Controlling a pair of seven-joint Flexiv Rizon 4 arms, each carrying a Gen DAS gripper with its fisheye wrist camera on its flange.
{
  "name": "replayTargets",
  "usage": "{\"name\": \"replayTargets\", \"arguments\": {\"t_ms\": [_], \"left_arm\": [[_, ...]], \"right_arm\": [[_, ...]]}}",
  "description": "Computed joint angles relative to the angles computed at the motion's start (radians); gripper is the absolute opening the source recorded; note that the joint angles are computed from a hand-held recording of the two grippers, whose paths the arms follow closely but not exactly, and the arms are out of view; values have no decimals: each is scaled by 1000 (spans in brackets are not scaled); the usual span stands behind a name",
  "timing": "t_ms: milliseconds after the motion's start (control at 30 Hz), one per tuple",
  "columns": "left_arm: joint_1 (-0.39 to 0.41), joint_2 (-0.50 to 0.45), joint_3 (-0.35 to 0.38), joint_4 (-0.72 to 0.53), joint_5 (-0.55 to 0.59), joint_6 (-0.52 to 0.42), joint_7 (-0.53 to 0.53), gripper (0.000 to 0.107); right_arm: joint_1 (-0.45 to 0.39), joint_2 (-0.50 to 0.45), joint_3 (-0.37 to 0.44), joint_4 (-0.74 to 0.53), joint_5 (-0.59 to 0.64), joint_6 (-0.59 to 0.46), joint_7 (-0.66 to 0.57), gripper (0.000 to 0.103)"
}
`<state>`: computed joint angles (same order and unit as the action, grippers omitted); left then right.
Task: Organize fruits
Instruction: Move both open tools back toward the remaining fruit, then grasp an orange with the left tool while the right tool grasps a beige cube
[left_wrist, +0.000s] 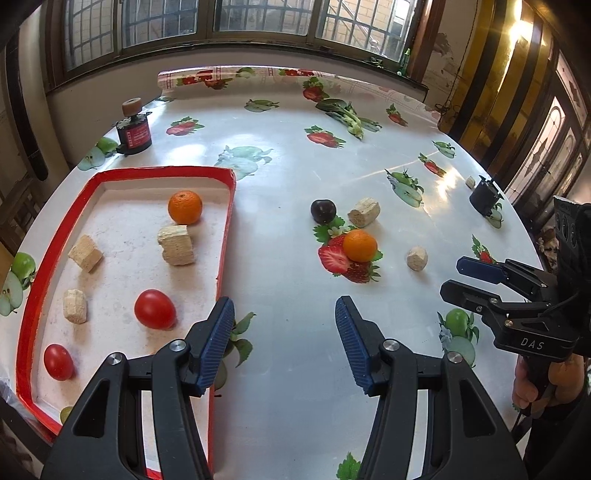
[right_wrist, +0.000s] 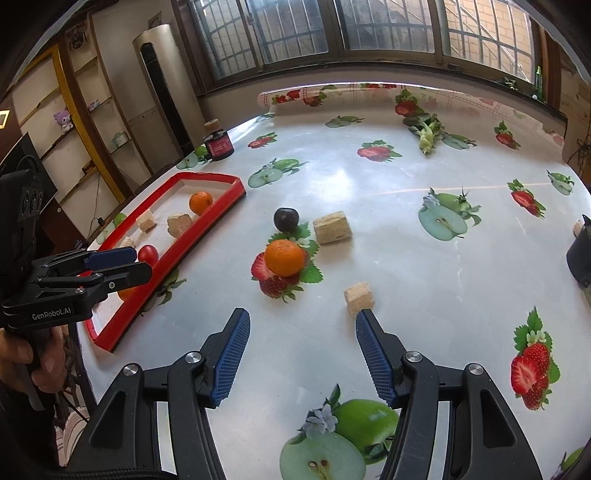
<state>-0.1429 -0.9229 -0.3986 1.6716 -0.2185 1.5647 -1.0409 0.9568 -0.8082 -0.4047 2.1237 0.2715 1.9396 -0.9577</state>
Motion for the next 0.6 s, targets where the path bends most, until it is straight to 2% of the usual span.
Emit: {"name": "replayTargets", "arguments": {"t_ms": [267, 400, 533, 600], "left_arm": [[-48, -24, 18, -56, -8, -56, 14, 56], [-75, -39, 34, -91, -17, -88, 21, 56], [-97, -53, 48, -123, -27, -119, 27, 56], [-107, -62, 54, -142, -33, -137, 30, 56]], "right_arm": [[-16, -11, 0, 8, 12, 1, 13, 62], [-52, -26, 12, -24, -20, -30, 16, 61], [-113, -44, 44, -65, -76, -64, 26, 45], [-120, -58, 38, -83, -94, -79, 35, 45]]}}
